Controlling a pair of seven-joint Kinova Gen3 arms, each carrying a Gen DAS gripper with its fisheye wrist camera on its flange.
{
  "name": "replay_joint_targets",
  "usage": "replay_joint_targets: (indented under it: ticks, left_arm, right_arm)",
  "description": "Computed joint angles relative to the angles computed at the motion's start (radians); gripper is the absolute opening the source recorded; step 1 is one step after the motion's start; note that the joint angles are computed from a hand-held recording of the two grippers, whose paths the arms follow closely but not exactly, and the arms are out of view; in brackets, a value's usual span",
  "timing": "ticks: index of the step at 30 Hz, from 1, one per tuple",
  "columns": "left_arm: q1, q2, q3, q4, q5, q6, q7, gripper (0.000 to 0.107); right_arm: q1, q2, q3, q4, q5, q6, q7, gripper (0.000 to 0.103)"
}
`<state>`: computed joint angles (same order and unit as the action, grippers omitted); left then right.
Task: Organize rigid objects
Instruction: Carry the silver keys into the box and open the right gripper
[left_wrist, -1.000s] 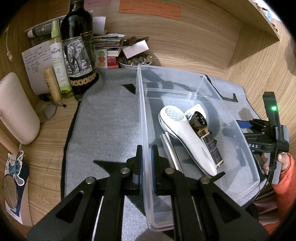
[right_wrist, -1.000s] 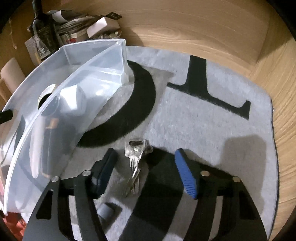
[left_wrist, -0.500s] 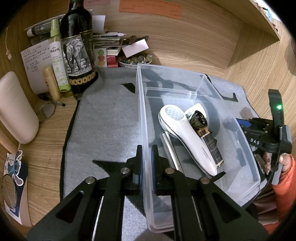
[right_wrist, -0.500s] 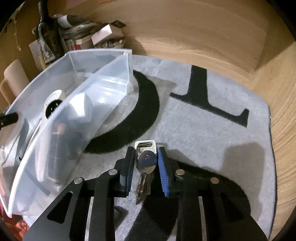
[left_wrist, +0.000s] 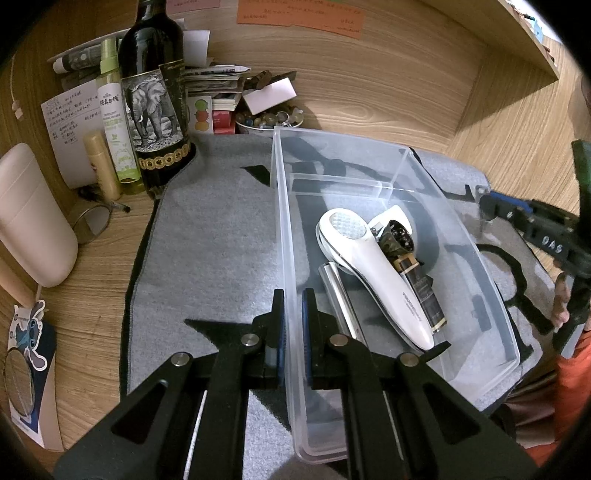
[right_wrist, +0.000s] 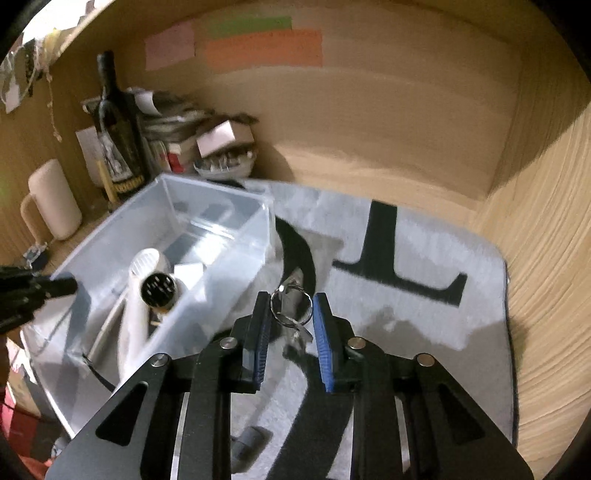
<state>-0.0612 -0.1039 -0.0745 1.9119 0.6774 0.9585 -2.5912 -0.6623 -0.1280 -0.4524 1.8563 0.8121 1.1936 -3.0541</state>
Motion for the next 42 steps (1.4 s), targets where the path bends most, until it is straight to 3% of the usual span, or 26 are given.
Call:
replay_joint_targets:
  ticks: [13,22,42]
  left_arm:
    - [0.002,-0.001,0.0,0.001,0.001,-0.003,0.0,0.007]
    - [0.003,-0.002,0.0,0.001,0.0,-0.005,0.0,0.007]
    - [0.003,-0.001,-0.001,0.0,0.001,-0.003,0.0,0.007]
  right_arm:
    - [-0.057,-0.002,-0.071,-0.077,0.143,0.079,-0.021,0.021]
    - [-0.107,0.03,-0.059,-0.113,0.172,0.012,0.058,0.021]
    - [-0.168,0.192,0.112,-0.185,-0.105,-0.178,0.335,0.02]
